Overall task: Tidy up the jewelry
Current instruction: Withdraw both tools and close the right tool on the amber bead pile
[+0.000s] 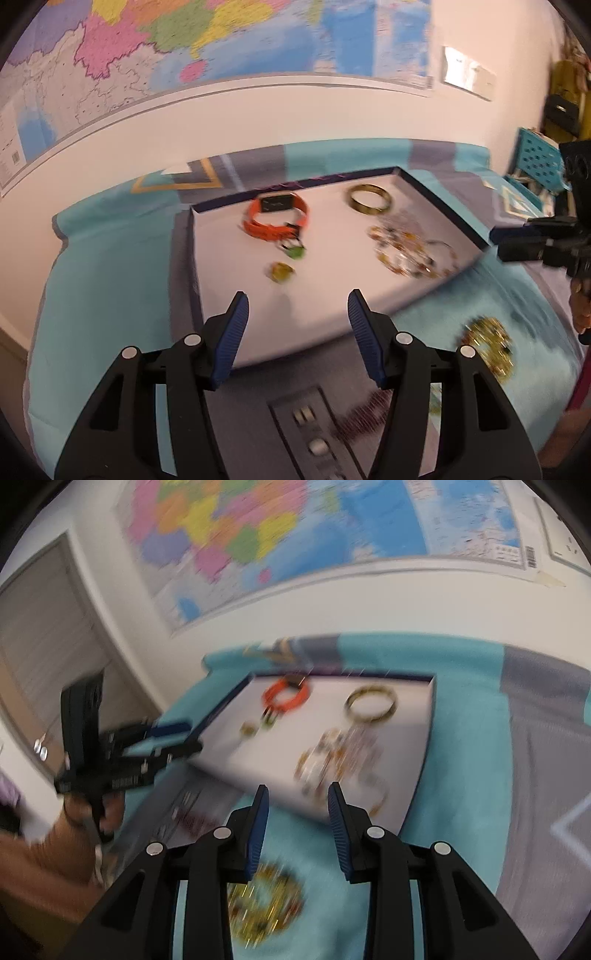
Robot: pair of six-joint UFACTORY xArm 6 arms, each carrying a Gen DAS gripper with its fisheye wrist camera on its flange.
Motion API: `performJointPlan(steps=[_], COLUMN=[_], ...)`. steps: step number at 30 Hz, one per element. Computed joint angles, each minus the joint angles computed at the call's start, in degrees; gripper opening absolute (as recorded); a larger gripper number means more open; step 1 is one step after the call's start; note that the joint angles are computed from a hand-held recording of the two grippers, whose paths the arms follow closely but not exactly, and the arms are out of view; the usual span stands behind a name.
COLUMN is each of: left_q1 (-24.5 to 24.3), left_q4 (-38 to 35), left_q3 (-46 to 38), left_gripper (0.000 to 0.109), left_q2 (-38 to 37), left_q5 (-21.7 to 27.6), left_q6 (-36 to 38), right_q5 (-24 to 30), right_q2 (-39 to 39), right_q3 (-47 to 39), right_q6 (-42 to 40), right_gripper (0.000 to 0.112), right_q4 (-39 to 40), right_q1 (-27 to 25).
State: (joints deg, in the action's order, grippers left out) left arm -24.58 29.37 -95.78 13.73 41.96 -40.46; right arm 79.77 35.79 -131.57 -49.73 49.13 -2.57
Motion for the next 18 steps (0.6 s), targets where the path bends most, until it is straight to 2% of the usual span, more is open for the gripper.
performJointPlan(steps=[3, 5, 12, 14, 15, 18], left_q1=[-1.0, -2.0, -4.0, -4.4, -4.5, -4.8], left_q4=[-0.9, -0.7, -1.5, -2.3, -2.7, -3.2], left_q3=[3.3, 4.5, 7.1, 7.1, 7.2, 7.4], left_gripper=[0.055, 0.056, 0.056, 0.056, 0.056, 0.056], left_q2=[-1.9, -2.4, -3.1, -2.9, -2.9, -2.9], left_q5=[-1.9, -1.9, -3.7, -3.8, -3.9, -4.1], left_q6=[0.3, 0.2, -0.7, -0.5, -0.4, -0.4], right_q5=[-1.2, -2.7, -5.3, -5.7, -4.7, -4.8], right_q2=[-6.4, -8.6, -11.5, -11.4, -10.7, -10.5], right_q3=[10.7, 14.6, 20.8, 21.3, 20.4, 20.6], right_q6=[-3.4, -4.1, -5.1, -5.0, -4.3, -3.3], right_gripper=[0.031, 0.030, 0.027, 0.015, 0.005, 0.004], right_q4=[-2.0, -4.0, -4.5, -4.4, -4.4, -3.4], right_q1=[0.1, 0.6, 1.2, 1.5, 1.4, 1.0])
